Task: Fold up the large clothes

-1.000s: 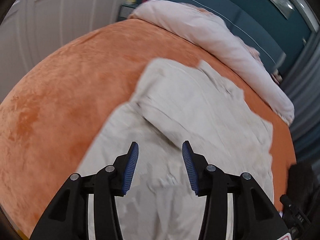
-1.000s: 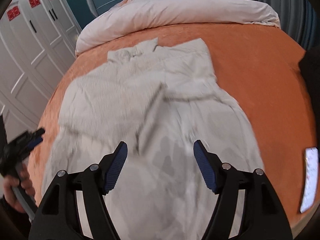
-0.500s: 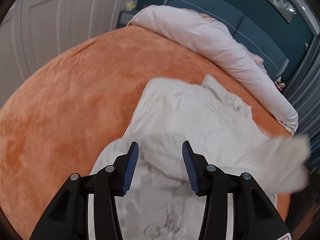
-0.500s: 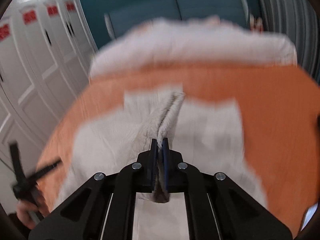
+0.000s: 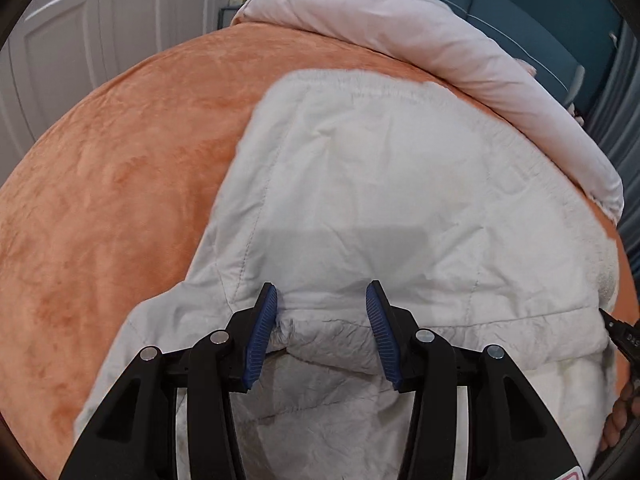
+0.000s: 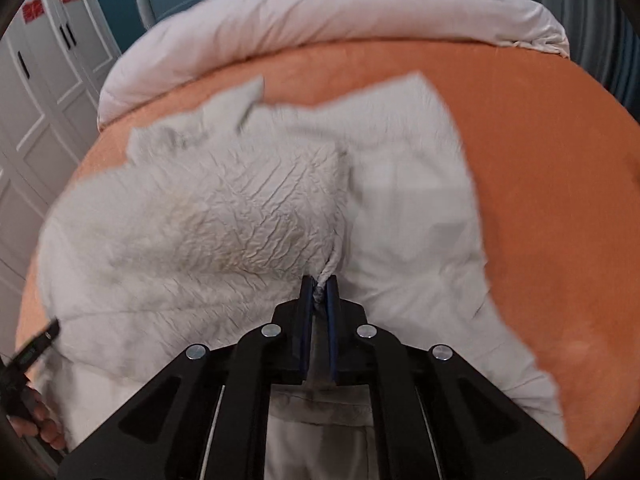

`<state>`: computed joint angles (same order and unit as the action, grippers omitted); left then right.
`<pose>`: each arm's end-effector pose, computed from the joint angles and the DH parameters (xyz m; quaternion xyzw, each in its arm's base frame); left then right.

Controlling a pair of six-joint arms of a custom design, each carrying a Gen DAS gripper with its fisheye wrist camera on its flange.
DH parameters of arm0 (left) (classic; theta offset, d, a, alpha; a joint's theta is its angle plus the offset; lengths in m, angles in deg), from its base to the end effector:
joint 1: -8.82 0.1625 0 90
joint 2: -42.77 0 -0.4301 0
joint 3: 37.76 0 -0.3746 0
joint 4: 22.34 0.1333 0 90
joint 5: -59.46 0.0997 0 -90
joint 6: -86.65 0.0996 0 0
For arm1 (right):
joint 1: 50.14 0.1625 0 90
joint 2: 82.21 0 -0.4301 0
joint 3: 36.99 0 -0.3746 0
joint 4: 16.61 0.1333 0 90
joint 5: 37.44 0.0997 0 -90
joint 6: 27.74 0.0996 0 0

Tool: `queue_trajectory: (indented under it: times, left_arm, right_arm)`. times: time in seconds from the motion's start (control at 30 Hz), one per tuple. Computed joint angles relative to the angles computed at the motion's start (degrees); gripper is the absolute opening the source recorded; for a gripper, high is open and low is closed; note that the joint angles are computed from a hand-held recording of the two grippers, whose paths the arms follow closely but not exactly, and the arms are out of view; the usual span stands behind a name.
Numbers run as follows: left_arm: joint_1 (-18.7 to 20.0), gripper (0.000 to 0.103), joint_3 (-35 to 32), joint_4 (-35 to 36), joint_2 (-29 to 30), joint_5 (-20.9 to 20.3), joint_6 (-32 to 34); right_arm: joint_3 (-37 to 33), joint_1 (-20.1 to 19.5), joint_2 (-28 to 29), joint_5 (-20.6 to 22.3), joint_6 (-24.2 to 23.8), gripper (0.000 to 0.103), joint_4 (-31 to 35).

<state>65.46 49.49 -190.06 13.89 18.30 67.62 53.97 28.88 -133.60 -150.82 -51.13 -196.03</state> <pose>-0.2048 -0.6899 0.0225 0.0430 0.8992 -0.3172 0.2981 -0.0396 -0.6965 0.2772 0.0111 -0.8921 0.3400 0.2975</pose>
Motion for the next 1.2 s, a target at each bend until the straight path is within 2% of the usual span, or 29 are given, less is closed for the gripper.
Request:
queue_trajectory:
  times: [0.2, 0.3, 0.33, 0.4, 0.43, 0.5, 0.53, 0.6, 0.67, 0.73, 0.77, 0.83, 0.9, 0.93, 0.97, 1.0, 1.07, 1.17, 1.2]
  left_arm:
    - [0.03, 0.048, 0.36, -7.32, 2.46, 1.77, 4.62]
    - [-0.21, 0.049, 0.24, -7.69, 2.99, 2.85, 5.01]
    - [-0.15, 0.048, 0.25, -7.76, 2.96, 2.75, 5.01]
    - [-0.05, 0.048, 0.31, -8.17, 2.95, 2.61, 5.18]
    - [-0.07, 0.048, 0.27, -8.31, 3.05, 2.74, 5.35]
    - [-0.21, 0.049, 0.06, -8.39, 3.39, 3.48, 5.72]
    - [-0.26, 0.049, -0.03, -8.27, 3.48, 3.74, 5.78]
    - [-0.32, 0.049, -0.19, -7.94, 3.59, 4.12, 5.78]
    - [-0.32, 0.049, -0.15, -7.91, 3.54, 4.12, 5.76]
    - [-0.40, 0.049, -0.15, -8.08, 3.64, 4.21, 5.77]
    - [-0.39, 0.049, -0.13, -8.47, 3.72, 4.20, 6.05]
    - [-0.44, 0.049, -0.02, -9.36, 4.02, 4.45, 6.59]
    - [-0.47, 0.049, -0.20, -10.24, 4.67, 5.16, 7.41]
    - [-0.52, 0.049, -0.32, -10.58, 4.97, 5.56, 7.75]
    - [-0.55, 0.050, -0.42, -10.77, 5.17, 5.88, 7.96]
    - [-0.49, 0.049, -0.46, -10.68, 5.18, 5.84, 7.87]
    - [-0.27, 0.049, -0.41, -10.34, 4.88, 5.24, 7.31]
    - [-0.30, 0.050, 0.21, -8.98, 3.57, 4.11, 5.74]
    - [-0.48, 0.050, 1.62, -7.22, 1.62, 2.95, 3.10]
  right_arm:
    - [1.17, -0.49, 1.38, 0.79, -1.97, 0.006, -5.36]
    - [2.34, -0.30, -0.40, 1.16, -0.60, 0.012, -5.13]
    - [4.31, -0.36, -1.91, 1.85, 0.36, 0.013, -7.58]
    - [8.99, -0.37, -5.01, 6.40, 3.13, 0.015, -16.11]
    - [10.24, -0.29, -6.23, 8.57, 4.09, 0.015, -17.39]
    - [9.25, 1.00, -6.82, 10.92, 3.44, 0.015, -12.91]
    - [7.11, 2.42, -5.48, 10.24, 0.12, 0.015, -9.12]
    - [3.88, 4.19, -2.20, 8.20, -5.76, 0.015, -5.87]
    - [0.20, 5.30, 1.71, 4.00, -10.30, 0.014, -3.07]
    - [-2.81, 5.09, 4.68, 0.74, -11.76, 0.009, -2.12]
    - [-3.82, 4.17, 5.26, 1.04, -11.00, 0.009, -1.36]
    - [-3.34, 1.83, 3.91, 4.62, -7.23, 0.001, 0.16]
    - [-1.99, -0.18, 1.71, 8.94, -3.15, 0.000, 2.29]
    - [-1.47, -0.80, 0.53, 9.63, -0.64, 0.000, 3.23]
    - [-0.97, -0.57, 0.04, 7.93, -0.24, 0.000, 1.99]
    - [0.23, 0.13, -0.63, 4.20, -0.87, 0.000, -0.75]
    - [4.17, 1.00, -3.11, -1.22, -2.93, 0.006, -6.10]
    - [13.17, -0.11, -11.89, -0.35, -2.07, 0.008, -7.25]
    - [16.23, -0.60, -14.98, -0.12, -1.76, 0.011, -7.30]
